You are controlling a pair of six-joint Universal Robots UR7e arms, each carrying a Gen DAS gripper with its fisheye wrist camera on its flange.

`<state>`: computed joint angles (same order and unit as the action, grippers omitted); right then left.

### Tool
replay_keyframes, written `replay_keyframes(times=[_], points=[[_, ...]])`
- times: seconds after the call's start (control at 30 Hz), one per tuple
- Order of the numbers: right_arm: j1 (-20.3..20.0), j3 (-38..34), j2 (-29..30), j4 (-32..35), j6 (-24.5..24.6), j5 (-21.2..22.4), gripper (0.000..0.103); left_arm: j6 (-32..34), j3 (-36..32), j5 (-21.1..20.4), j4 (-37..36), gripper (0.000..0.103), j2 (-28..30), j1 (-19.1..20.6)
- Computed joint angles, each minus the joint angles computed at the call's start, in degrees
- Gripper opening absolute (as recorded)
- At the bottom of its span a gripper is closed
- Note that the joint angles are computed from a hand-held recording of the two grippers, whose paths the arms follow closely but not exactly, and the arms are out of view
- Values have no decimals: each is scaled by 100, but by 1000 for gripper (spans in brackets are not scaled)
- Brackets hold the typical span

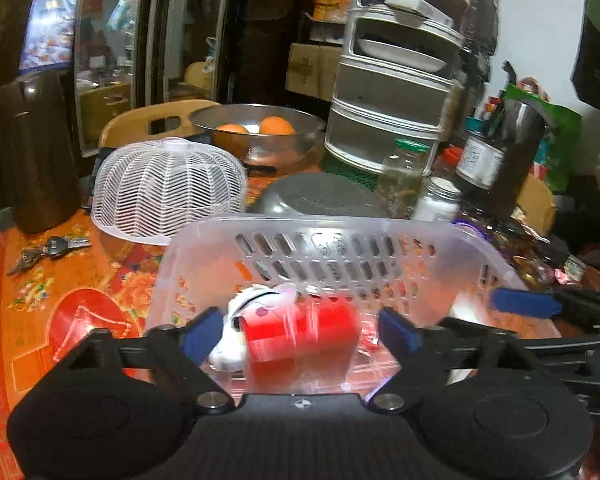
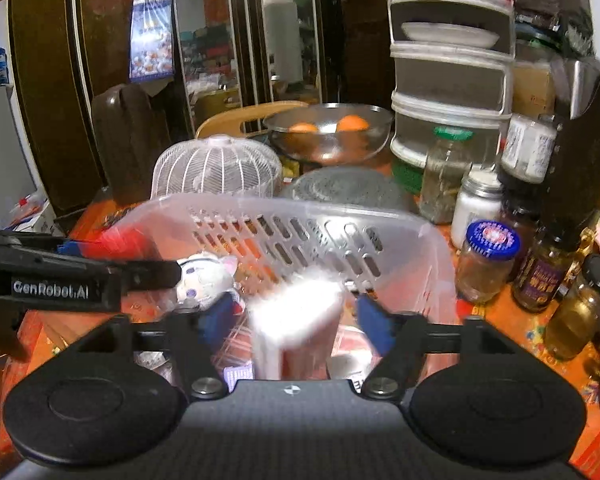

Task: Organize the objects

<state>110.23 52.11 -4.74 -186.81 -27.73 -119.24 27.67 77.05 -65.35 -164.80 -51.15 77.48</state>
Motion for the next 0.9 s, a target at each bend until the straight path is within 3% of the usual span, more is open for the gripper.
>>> replay_keyframes(times=[0.23, 0.47, 0.63, 0.8, 0.9], points=[[-11, 371, -150, -563, -151, 153, 99, -106, 288, -421, -294, 99, -229, 78], [20, 1030, -447, -1214, -165, 414, 103, 246, 1141, -796, -1116, 100, -778, 40], [174, 1329, -555, -1339, -82, -95, 103, 240, 1677, -992, -1295, 100, -1214, 72], [418, 1194, -296, -2031, -737, -1001, 103, 532, 2119, -823, -1566, 101, -1468, 29], [437, 1561, -436, -2405, -650, -901, 103, 568, 2301, -852, -1566, 101, -1612, 48]])
